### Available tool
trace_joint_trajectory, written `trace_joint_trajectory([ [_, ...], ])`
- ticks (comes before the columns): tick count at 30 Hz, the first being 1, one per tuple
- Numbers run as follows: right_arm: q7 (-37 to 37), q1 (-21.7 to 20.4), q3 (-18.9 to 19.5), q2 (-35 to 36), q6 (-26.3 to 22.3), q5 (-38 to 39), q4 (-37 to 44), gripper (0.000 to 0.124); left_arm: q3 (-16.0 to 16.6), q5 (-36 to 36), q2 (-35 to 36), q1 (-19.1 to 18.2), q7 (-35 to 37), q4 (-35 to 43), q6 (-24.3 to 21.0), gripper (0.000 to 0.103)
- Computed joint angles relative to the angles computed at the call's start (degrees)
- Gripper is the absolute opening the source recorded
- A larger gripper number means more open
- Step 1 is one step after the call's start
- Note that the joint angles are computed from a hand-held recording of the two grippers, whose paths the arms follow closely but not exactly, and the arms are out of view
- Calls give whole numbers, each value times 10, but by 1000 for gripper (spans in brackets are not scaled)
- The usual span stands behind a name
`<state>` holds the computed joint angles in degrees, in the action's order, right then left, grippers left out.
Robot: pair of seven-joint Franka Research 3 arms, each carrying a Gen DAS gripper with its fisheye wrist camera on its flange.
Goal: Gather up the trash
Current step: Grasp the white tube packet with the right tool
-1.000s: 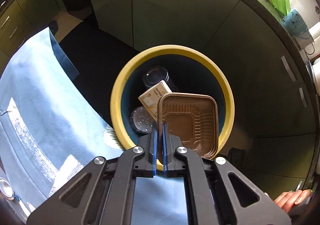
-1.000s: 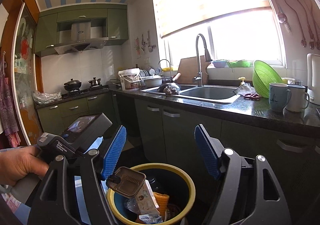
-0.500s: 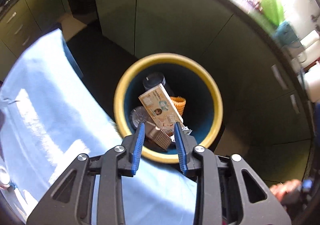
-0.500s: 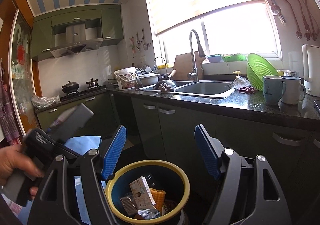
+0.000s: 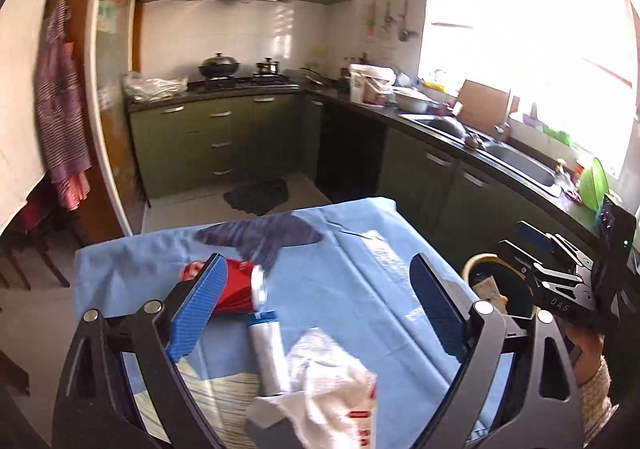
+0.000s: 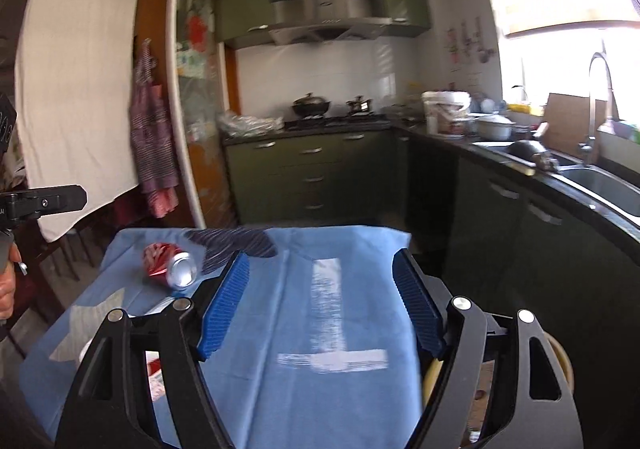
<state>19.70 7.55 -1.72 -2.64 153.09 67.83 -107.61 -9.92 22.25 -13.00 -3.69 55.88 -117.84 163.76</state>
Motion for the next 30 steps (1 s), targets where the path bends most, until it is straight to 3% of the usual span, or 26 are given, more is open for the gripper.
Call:
trace_joint_trajectory([
  [3,49,13,21,59,-72,-73,71,74,-18,93,-34,91,-108,-64,59,88],
  [7,192,21,43,151,-183,-200,189,73,-100,282,-47,257,-304,-91,115,88],
  [9,243,27,52,180,-216,-247,223,70,-127,359,-43,308,-385,-84,119,88],
  [12,326,49,57,228,-263,-339,280,63,-99,355,-30,277,-384,-83,116,88],
  [16,374,56,69,263,-331,-386,320,60,-133,470,-46,300,-480,-77,60,92],
  [19,393,63,73,268,-347,-404,319,60,-117,486,-54,283,-496,-87,47,92],
  [25,433,84,71,278,-367,-451,327,59,-55,449,-48,226,-473,-98,51,92],
  [30,441,93,76,278,-353,-461,316,37,-24,453,-45,196,-478,-100,52,92],
])
